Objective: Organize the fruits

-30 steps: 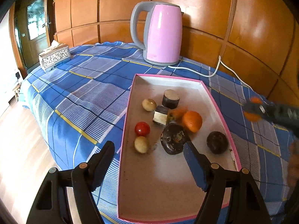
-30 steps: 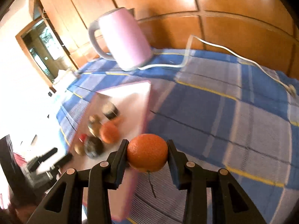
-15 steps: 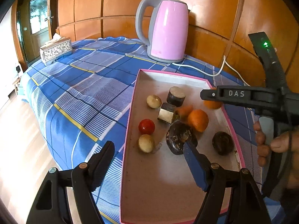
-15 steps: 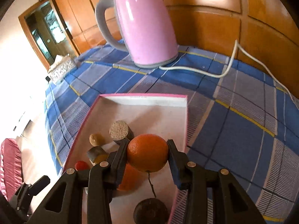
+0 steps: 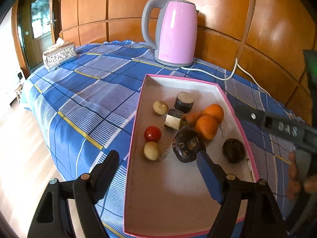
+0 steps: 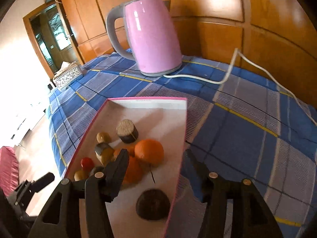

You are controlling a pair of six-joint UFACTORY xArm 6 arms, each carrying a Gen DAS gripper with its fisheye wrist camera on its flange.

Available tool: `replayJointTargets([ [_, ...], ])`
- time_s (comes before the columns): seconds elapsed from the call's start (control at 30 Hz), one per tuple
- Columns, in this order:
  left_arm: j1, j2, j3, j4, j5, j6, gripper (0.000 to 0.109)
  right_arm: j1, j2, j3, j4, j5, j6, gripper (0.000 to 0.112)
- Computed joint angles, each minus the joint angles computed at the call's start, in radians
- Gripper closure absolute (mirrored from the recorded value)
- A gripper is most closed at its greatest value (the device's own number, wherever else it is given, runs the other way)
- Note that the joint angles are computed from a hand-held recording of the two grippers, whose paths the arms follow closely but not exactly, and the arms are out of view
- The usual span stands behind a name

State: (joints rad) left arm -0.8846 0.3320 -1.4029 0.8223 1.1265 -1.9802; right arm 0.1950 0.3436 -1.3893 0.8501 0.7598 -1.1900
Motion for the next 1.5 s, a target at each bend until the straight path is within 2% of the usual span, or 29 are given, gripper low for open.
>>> replayJointTargets([
  [0.13,-0.009,0.018,-0.032,0.0,0.013,0.022,0.022,-0.018,-0.074,0.104,0.039,-0.073,-0.055,0.055],
  [0.23,-0.019,0.036,-0.061,0.001,0.031,0.034,0.016,-0.03,-0.128,0.179,0.069,-0.132,-0.101,0.054],
  [0.4,-0.038,0.074,-0.122,0.005,0.06,0.058,0.007,-0.059,-0.211,0.294,0.174,-0.222,-0.209,0.044],
  [0.57,-0.061,0.121,-0.202,0.004,0.111,0.101,0.006,-0.082,-0.237,0.338,0.209,-0.249,-0.229,0.04],
  [0.83,-0.073,0.123,-0.219,0.005,0.115,0.091,0.006,-0.097,-0.271,0.381,0.262,-0.306,-0.245,0.039],
  [1.17,-0.084,0.134,-0.242,0.022,0.155,0.094,0.006,-0.075,-0.33,0.45,0.386,-0.384,-0.404,0.039],
  [1.5,-0.084,0.148,-0.26,0.012,0.191,0.091,0.006,-0.079,-0.326,0.451,0.379,-0.388,-0.39,0.039],
])
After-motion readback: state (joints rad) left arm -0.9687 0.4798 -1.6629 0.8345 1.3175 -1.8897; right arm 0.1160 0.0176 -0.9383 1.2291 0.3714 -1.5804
